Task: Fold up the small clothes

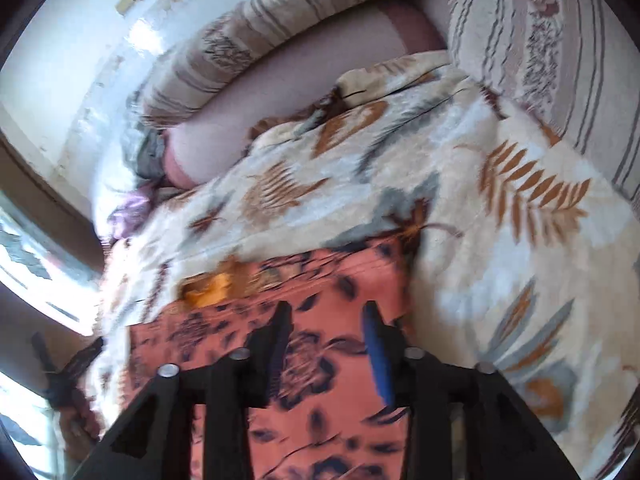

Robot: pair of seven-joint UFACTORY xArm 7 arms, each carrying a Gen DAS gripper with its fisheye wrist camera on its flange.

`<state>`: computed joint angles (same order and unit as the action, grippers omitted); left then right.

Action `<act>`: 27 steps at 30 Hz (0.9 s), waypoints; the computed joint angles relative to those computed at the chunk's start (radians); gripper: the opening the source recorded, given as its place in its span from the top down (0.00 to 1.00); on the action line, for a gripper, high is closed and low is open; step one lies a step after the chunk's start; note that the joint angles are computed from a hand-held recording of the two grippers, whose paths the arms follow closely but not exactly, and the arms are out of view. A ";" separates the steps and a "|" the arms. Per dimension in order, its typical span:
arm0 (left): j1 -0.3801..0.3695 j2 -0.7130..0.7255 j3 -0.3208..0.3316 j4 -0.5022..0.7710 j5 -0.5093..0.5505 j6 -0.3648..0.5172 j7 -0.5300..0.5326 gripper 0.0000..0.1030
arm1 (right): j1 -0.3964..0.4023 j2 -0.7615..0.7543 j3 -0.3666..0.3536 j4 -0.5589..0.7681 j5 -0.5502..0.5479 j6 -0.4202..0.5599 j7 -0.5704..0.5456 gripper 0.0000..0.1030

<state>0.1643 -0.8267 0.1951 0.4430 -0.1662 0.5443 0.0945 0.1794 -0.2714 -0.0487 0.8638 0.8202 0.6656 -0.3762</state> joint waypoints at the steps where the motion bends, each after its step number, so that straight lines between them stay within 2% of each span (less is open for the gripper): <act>1: -0.006 -0.065 -0.006 -0.024 -0.003 0.033 0.004 0.44 | 0.031 -0.035 -0.029 -0.021 0.103 0.076 -0.052 0.11; 3: -0.031 -0.172 -0.018 -0.067 -0.007 0.099 0.017 0.40 | 0.075 -0.079 -0.067 -0.076 0.266 0.217 -0.150 0.11; 4: -0.042 -0.225 -0.026 -0.095 -0.010 0.134 0.017 0.38 | 0.081 -0.086 -0.068 -0.109 0.314 0.271 -0.168 0.11; 5: -0.055 -0.271 -0.031 -0.122 -0.013 0.171 0.021 0.37 | 0.085 -0.089 -0.068 -0.147 0.342 0.290 -0.165 0.11; 7: -0.046 -0.309 -0.060 -0.172 0.004 0.229 0.004 0.37 | 0.021 -0.077 -0.019 -0.226 0.298 0.248 -0.067 0.15; 8: -0.027 -0.306 -0.083 -0.186 0.028 0.269 -0.012 0.37 | -0.002 -0.091 -0.036 -0.273 0.309 0.222 -0.036 0.41; 9: -0.010 -0.299 -0.094 -0.198 0.054 0.301 -0.018 0.37 | -0.023 -0.121 -0.075 -0.314 0.344 0.226 -0.019 0.47; 10: 0.002 -0.312 -0.085 -0.217 0.069 0.311 -0.015 0.38 | -0.064 -0.164 -0.071 -0.349 0.336 0.203 0.006 0.47; 11: 0.009 -0.352 -0.070 -0.242 0.071 0.306 -0.009 0.38 | -0.096 -0.224 -0.060 -0.374 0.287 0.168 0.039 0.42; 12: 0.016 -0.382 -0.057 -0.251 0.066 0.307 -0.010 0.38 | -0.119 -0.287 -0.049 -0.397 0.232 0.136 0.083 0.32; 14: 0.027 -0.405 -0.054 -0.237 0.052 0.332 -0.042 0.38 | -0.118 -0.368 -0.076 -0.423 0.206 0.136 0.115 0.22; 16: 0.026 -0.447 -0.040 -0.235 0.028 0.329 -0.062 0.37 | -0.089 -0.414 -0.103 -0.436 0.194 0.166 0.129 0.22; 18: 0.025 -0.488 -0.037 -0.248 0.012 0.315 -0.081 0.35 | -0.056 -0.452 -0.116 -0.475 0.231 0.174 0.152 0.22; 20: 0.030 -0.489 -0.059 -0.273 0.024 0.298 -0.095 0.28 | -0.019 -0.456 -0.097 -0.516 0.283 0.132 0.170 0.22; 21: 0.038 -0.454 -0.086 -0.279 0.046 0.301 -0.103 0.28 | -0.005 -0.437 -0.095 -0.520 0.306 0.107 0.170 0.22; 23: 0.006 -0.399 -0.094 -0.297 0.131 0.287 -0.127 0.29 | 0.031 -0.403 -0.082 -0.544 0.409 0.015 0.146 0.22; 24: 0.029 -0.434 -0.146 -0.307 0.111 0.292 -0.103 0.29 | 0.039 -0.388 -0.074 -0.550 0.457 -0.025 0.148 0.21; 25: 0.022 -0.463 -0.167 -0.303 0.121 0.313 -0.121 0.29 | 0.053 -0.374 -0.071 -0.552 0.520 -0.062 0.132 0.21; 27: 0.003 -0.496 -0.158 -0.285 0.114 0.341 -0.149 0.29 | 0.058 -0.364 -0.058 -0.543 0.570 -0.093 0.102 0.21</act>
